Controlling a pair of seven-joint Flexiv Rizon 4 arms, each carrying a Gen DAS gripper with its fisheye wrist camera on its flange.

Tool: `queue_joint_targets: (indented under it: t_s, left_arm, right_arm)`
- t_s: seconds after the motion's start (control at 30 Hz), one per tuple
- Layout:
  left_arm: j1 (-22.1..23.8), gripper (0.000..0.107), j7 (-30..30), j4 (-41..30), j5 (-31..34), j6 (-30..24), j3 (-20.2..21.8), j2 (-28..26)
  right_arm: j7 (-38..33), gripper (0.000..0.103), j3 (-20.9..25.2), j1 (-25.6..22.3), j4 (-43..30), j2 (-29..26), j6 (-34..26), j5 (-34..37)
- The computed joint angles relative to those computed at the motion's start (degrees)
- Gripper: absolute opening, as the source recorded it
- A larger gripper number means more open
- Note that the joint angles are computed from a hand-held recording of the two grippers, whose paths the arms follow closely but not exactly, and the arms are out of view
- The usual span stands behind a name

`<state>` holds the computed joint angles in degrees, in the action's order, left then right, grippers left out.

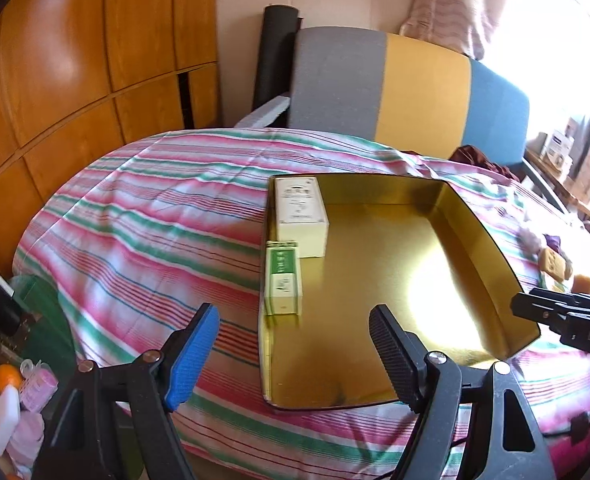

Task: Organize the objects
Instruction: 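Carry the green oil box into the tray beside the white box, open right gripper, then grasp the WEIDAN cracker packet with the left gripper while the right gripper grasps a yellow sponge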

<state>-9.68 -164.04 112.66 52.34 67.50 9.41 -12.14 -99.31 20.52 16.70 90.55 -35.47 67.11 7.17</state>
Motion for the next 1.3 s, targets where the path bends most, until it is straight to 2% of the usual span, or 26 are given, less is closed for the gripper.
queue_joint_targets:
  t_s: [0.37,0.63,0.77,0.8,0.93,1.03,1.13,1.23,1.3]
  left_arm:
    - [-1.78,0.083,7.81,-4.85,-2.82,1.63,-0.97,-3.83]
    - [-3.94,0.083,18.06,-9.53,-9.72,4.84,-0.69,-8.66]
    - [-3.65,0.083,25.43,-12.16,-15.73,7.23,-2.34,-11.69]
    - [-3.87,0.083,27.32,-13.04,-16.86,7.42,-2.67,-12.45]
    - [-4.27,0.083,35.48,-16.28,-21.84,8.63,-4.77,-15.54]
    - [-4.34,0.083,42.37,-19.36,-25.88,8.45,-7.05,-18.36]
    - [-4.38,0.083,51.0,-23.69,-29.31,6.13,-9.77,-21.77]
    - [-3.94,0.083,61.11,-29.31,-32.99,2.7,-13.21,-26.1]
    - [-5.0,0.088,65.97,-33.61,-34.51,-0.62,-13.56,-28.92]
  right_arm:
    - [7.7,0.046,-7.4,-2.9,5.13,2.6,5.05,-3.41]
    - [20.58,0.046,-15.82,-4.79,7.26,3.42,9.21,-9.88]
    - [29.12,0.047,-20.4,-4.73,8.97,3.49,11.39,-14.21]
    - [29.37,0.047,-18.95,-6.56,8.17,3.15,10.67,-12.52]
    - [27.85,0.047,-7.88,-17.34,4.55,1.02,9.22,-3.15]
    - [27.92,0.05,-6.21,-19.32,5.02,0.91,14.14,0.6]
    - [26.66,0.052,-2.69,-22.28,4.22,0.2,14.99,2.7]
    - [25.89,0.053,-1.07,-23.59,3.56,-0.21,14.69,3.81]
    - [24.98,0.053,-0.02,-24.49,3.13,-0.48,14.27,4.68]
